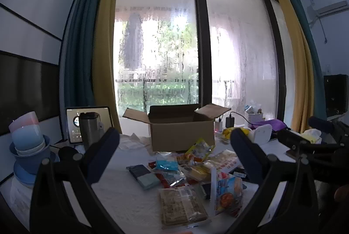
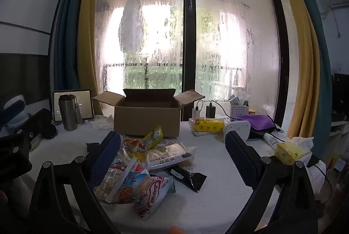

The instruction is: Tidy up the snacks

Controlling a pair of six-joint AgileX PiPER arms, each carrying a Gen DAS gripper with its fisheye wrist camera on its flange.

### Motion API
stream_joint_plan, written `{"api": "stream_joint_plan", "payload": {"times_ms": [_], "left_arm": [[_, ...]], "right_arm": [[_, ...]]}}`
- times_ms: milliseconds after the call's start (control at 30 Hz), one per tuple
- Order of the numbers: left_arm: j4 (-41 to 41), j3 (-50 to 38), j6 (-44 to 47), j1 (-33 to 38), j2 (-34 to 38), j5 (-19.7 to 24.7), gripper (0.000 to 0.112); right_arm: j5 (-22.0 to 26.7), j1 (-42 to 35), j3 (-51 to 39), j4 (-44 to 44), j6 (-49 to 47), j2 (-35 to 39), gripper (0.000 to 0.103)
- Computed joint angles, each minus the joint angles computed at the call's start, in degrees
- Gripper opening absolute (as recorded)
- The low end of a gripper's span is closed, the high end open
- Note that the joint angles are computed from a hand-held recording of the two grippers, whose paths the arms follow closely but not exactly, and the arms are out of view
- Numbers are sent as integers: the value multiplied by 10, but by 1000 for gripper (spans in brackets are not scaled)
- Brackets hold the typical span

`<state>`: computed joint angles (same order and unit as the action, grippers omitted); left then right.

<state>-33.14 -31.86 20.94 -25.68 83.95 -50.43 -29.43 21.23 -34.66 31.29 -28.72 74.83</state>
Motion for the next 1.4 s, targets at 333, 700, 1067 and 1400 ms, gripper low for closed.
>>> {"api": "stream_joint_plan", "payload": {"times_ms": [333, 700, 1067, 1400], "left_arm": [[3, -2, -4, -2, 4, 3, 102], [10, 0, -13, 4, 4, 4, 102], [9, 2, -16, 3, 8, -1, 102], [12, 5, -21, 4, 10, -4, 102]], "right_arm": [[-1, 5, -2, 3, -3, 8, 98], [-3, 7, 0, 0, 0, 9, 98], [-7, 15, 0, 12, -9, 11, 98], [-8, 17, -1, 15, -11, 13, 98]]}}
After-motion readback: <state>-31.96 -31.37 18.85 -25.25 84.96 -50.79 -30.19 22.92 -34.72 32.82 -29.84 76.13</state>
